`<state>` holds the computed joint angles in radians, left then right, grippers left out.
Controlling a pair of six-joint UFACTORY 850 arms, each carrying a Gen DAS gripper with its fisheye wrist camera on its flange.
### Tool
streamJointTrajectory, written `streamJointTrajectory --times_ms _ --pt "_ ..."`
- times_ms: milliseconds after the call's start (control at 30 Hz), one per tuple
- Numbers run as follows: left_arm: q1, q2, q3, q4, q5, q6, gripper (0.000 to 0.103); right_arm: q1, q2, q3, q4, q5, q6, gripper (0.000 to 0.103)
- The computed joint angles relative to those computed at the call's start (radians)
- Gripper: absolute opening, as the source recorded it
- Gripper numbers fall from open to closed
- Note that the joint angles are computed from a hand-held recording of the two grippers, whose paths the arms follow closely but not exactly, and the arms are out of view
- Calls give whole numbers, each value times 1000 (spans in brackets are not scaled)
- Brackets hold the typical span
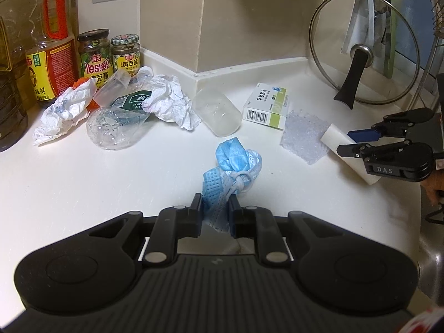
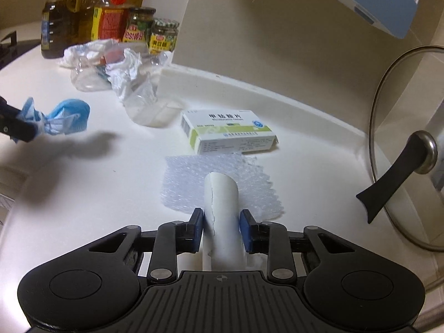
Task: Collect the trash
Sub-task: 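Grasp the white paper roll with the right tool while the left tool grasps the blue mask, then carry the paper roll and blue mask down over the wastebasket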
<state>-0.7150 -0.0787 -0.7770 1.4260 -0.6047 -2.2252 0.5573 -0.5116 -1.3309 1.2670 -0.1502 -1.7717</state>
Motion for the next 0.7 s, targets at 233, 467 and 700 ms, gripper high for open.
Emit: streamJointTrajectory --times_ms 233,467,700 --pt "-41 48 37 14 -30 -34 16 20 72 76 173 -21 -70 28" --pt "-96 106 83 0 -38 -39 16 50 168 163 315 -92 -57 28" --pt "-187 171 145 -71 -56 -39 16 101 263 264 370 -135 31 28"
